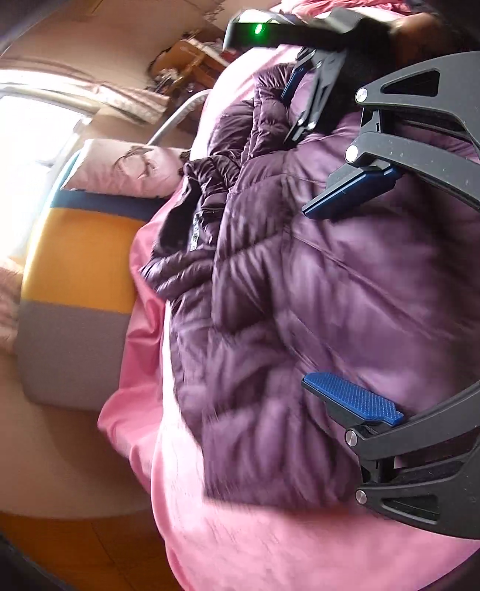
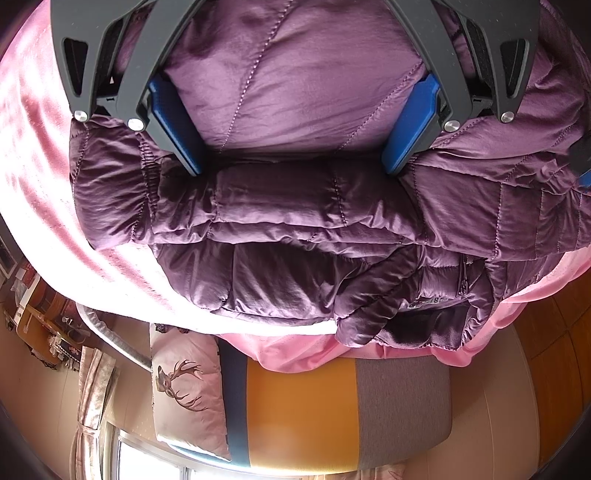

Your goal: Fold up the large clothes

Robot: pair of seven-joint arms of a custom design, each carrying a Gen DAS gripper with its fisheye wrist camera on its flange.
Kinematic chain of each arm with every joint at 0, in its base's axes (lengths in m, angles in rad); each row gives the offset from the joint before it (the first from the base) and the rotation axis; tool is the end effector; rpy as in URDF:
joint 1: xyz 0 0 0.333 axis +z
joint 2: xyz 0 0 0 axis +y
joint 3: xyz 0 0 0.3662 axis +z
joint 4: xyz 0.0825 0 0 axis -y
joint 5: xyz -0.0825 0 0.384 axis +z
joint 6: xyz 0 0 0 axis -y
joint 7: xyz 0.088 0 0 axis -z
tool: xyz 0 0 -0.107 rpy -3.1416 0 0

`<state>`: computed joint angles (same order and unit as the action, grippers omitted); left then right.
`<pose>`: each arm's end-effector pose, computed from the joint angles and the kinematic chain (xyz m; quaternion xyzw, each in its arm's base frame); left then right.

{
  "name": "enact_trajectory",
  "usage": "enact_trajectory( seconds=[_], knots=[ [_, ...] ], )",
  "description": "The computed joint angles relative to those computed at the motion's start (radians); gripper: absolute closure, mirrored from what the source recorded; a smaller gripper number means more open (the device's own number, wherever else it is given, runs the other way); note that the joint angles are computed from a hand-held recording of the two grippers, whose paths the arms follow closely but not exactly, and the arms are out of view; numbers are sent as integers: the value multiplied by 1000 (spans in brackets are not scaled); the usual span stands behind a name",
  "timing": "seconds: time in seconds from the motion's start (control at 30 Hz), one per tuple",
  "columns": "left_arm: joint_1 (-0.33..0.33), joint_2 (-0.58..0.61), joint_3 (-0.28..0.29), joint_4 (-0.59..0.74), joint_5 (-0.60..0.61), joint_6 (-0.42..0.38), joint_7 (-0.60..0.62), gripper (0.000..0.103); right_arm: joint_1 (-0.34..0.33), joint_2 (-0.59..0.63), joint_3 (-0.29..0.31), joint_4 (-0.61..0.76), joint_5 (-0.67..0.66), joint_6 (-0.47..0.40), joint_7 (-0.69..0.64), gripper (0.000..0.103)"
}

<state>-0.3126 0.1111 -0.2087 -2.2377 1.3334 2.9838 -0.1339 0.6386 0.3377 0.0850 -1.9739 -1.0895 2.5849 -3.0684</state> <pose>0.4447 -0.3312 0.4078 -0.6307 0.6803 -0.3275 0.1794 0.4756 0.4363 0.3676 -0.6464 0.6820 -0.2475 0.2363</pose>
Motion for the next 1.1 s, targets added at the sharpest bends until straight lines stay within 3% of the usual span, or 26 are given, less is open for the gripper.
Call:
enact_trajectory(
  seconds=[0.13,0.2,0.3,0.4,0.57,0.67,0.9,1.1],
  knots=[
    [6,-95,-13,-104,10,-35,-31,19,16,-46,15,-15,6,-45,-27,5],
    [18,-111,-21,-138,-29,-30,-7,19,26,-80,28,-46,-28,-26,-1,4],
    [26,-96,-30,-150,-139,-37,96,19,55,-106,52,-67,-68,-81,25,2],
    [20,-63,-35,-132,-189,-69,162,17,45,-67,76,-42,24,-123,-60,2],
    [10,-83,-37,-144,-255,-93,234,16,45,-15,62,-1,81,-129,-120,2],
    [8,-160,-47,-190,-208,-97,176,16,57,-31,58,-7,85,-143,-115,2],
    [35,-365,-102,-326,-154,-85,70,15,50,-175,80,-169,25,-34,45,2],
    [42,-460,-135,-404,-186,-87,82,15,18,-283,122,-314,78,44,89,2]
  ],
)
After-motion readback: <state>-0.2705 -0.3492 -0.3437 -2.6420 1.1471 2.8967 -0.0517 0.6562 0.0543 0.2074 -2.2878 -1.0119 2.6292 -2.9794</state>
